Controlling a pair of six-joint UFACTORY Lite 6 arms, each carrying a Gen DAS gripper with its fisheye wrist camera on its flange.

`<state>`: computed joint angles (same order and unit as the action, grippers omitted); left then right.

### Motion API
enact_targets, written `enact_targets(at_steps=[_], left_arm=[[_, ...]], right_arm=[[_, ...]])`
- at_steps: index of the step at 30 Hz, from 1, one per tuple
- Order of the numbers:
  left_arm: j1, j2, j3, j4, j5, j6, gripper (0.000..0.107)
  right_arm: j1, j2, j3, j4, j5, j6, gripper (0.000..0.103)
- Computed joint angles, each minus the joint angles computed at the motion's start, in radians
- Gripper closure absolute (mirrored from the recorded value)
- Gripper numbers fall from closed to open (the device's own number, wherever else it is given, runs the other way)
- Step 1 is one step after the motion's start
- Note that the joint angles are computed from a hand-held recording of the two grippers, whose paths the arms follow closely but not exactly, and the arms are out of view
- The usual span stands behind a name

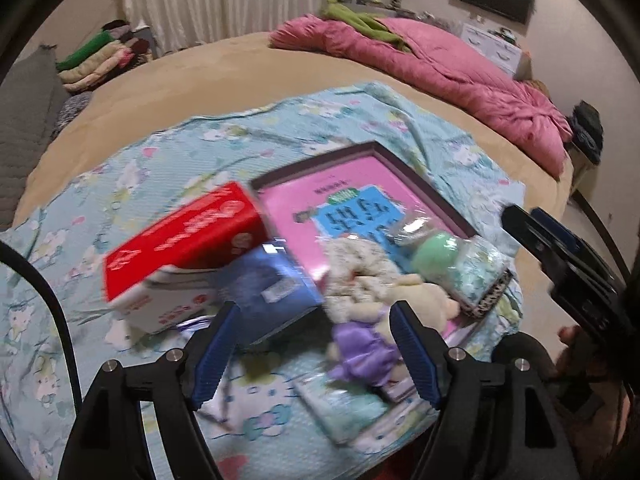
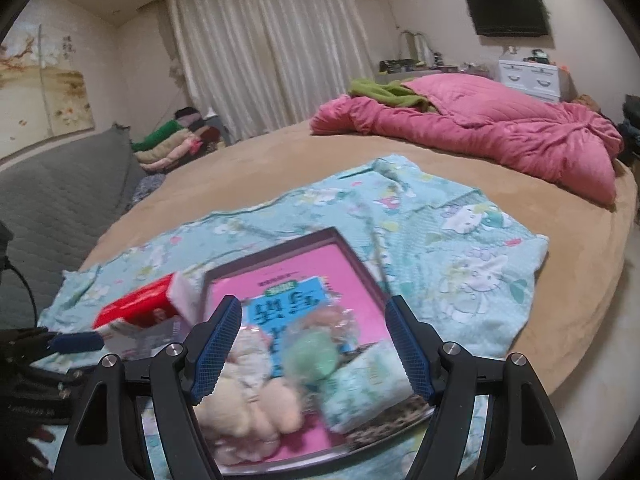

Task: Organize soft objects
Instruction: 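Move both open tools back from the book box over the remaining pile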

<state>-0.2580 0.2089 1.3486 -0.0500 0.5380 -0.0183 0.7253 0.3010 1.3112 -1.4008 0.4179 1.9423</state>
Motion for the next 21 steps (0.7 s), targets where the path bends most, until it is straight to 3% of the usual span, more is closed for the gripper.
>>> enact_targets(at_steps=[6, 9, 14, 21], left_arm=[[0.137, -0.087, -0.096, -0.094, -0.005, 0.114, 0.031], [0.194, -0.12, -0.149, -0.13, -0.014, 0.165, 0.031], [0.298, -0.166, -0.256, -0.221, -0.036, 0.296, 0.031], [0.411, -0.175, -0.375, -0.377, -0.066, 0.489, 0.031]], right_arm=[[0.111, 0.056, 0.144, 0.199, 0.023, -0.25, 0.027], [0.144, 0.098, 0.222, 0.4, -0.001, -0.419, 0.027], [0.235, 0.214, 0.375, 0.693, 0.072, -0.707, 0.027], [0.291, 0.389, 0.548, 0.881, 0.163, -0.91, 0.027]])
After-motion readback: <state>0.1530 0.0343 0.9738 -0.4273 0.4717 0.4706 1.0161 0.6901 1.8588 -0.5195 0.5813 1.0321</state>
